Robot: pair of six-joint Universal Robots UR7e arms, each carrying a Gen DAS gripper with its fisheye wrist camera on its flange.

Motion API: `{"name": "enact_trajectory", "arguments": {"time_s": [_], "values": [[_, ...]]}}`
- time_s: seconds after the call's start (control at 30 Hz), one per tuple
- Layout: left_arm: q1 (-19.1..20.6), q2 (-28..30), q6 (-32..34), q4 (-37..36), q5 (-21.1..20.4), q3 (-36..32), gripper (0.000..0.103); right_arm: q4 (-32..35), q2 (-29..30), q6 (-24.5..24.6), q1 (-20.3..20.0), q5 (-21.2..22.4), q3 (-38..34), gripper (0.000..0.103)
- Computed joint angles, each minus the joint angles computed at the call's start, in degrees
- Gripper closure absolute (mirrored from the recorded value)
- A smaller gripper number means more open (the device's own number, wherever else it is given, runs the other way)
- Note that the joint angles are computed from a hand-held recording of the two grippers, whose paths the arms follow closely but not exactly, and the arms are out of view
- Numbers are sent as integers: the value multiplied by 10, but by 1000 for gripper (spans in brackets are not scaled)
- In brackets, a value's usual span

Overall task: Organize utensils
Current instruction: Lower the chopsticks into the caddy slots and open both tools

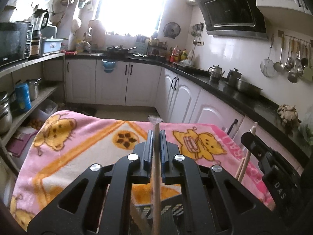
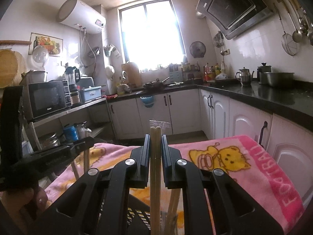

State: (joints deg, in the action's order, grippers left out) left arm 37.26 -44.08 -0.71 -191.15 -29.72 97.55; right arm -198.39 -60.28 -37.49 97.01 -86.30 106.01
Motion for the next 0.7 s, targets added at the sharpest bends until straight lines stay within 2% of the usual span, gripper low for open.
{"name": "enact_trajectory", "arguments": {"time_s": [0.37, 0.7], "values": [[-8, -43, -83, 96, 3, 47, 100, 25, -29, -7, -4, 2, 22, 91], [-30, -86, -160, 159, 3, 100, 87, 31, -62, -8, -12, -5, 61, 91]]}}
